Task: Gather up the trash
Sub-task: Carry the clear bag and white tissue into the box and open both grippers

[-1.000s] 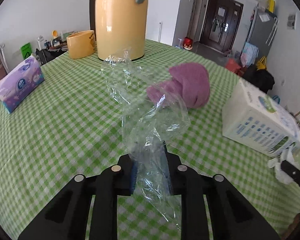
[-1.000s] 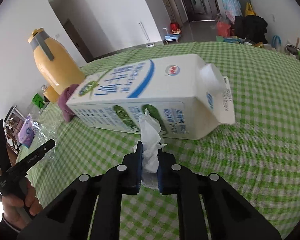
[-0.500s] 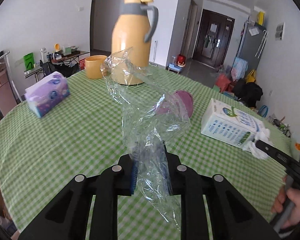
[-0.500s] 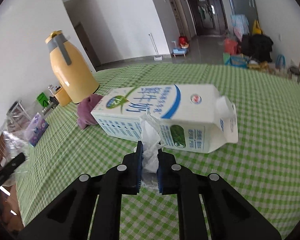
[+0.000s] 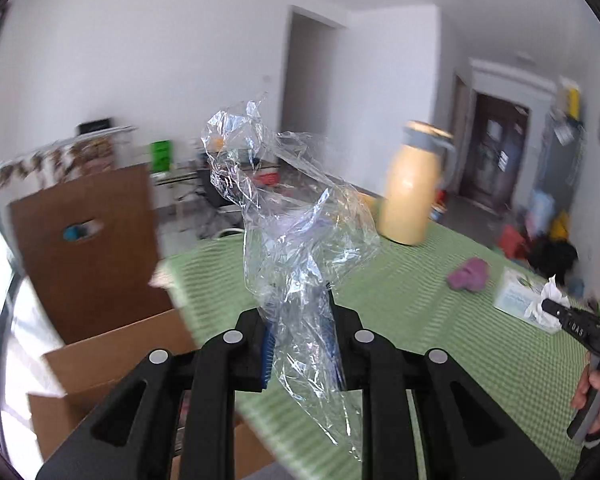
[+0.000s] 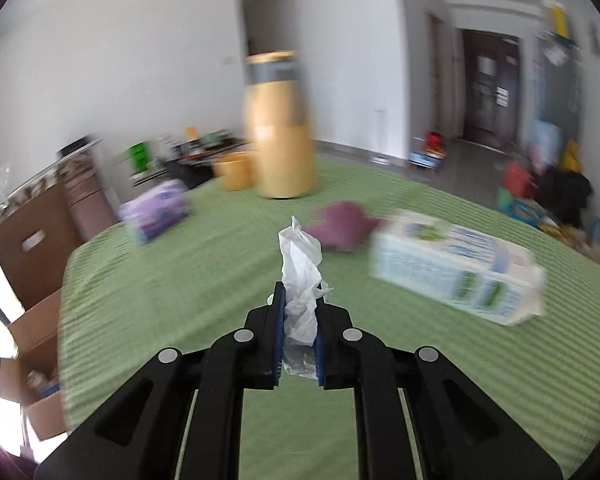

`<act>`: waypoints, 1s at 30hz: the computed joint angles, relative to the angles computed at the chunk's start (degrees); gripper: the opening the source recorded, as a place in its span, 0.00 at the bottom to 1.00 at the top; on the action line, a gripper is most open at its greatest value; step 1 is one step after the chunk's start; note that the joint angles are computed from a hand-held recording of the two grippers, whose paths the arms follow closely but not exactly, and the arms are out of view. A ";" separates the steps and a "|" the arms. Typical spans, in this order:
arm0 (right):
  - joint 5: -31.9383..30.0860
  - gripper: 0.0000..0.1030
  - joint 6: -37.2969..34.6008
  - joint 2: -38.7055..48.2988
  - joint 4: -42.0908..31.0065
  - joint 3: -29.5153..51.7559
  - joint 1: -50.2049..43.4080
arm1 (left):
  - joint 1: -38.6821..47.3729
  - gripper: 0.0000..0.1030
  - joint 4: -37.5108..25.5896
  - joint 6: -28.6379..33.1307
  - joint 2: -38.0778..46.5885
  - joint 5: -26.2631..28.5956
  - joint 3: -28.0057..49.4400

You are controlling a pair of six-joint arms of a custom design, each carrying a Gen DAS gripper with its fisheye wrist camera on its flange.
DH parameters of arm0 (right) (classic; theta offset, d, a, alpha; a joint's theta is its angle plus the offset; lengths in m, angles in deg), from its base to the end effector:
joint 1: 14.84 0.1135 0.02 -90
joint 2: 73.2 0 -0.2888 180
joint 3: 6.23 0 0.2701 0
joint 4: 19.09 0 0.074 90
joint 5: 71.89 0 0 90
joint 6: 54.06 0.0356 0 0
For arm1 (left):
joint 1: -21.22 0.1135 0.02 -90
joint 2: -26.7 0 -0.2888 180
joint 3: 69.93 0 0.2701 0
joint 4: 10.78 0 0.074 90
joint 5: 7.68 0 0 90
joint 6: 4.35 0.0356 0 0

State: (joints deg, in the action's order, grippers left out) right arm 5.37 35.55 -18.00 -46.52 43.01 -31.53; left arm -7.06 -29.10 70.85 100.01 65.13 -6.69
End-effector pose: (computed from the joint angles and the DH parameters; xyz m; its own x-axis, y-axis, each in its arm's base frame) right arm 0.2078 -0.0541 0.2628 -0.5278 0.1513 -0.8358 0.1002 0.9882 0.1157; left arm 0.2674 -0.1319 0.2916 -0.4620 -0.0286 -0.8864 0.1093 0.9900 -0.0889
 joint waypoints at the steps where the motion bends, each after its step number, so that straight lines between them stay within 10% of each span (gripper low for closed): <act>1: 2.76 0.12 1.47 -0.51 -0.71 0.49 6.80 | 3.99 0.17 0.67 0.76 -4.50 1.30 -3.88; 6: 11.84 0.12 8.40 7.10 5.26 2.87 34.29 | 24.72 0.18 0.11 4.36 -11.77 12.63 -13.39; 13: 10.17 0.12 14.97 34.18 12.40 16.03 54.27 | 47.38 0.18 3.65 12.68 3.39 29.51 -17.19; 26: 7.73 0.15 15.20 66.09 4.35 48.12 61.31 | 51.59 0.19 13.40 19.30 28.11 31.27 -13.67; 30: 6.32 0.51 16.48 71.87 1.69 54.73 61.42 | 51.87 0.40 14.20 20.58 34.56 31.47 -11.55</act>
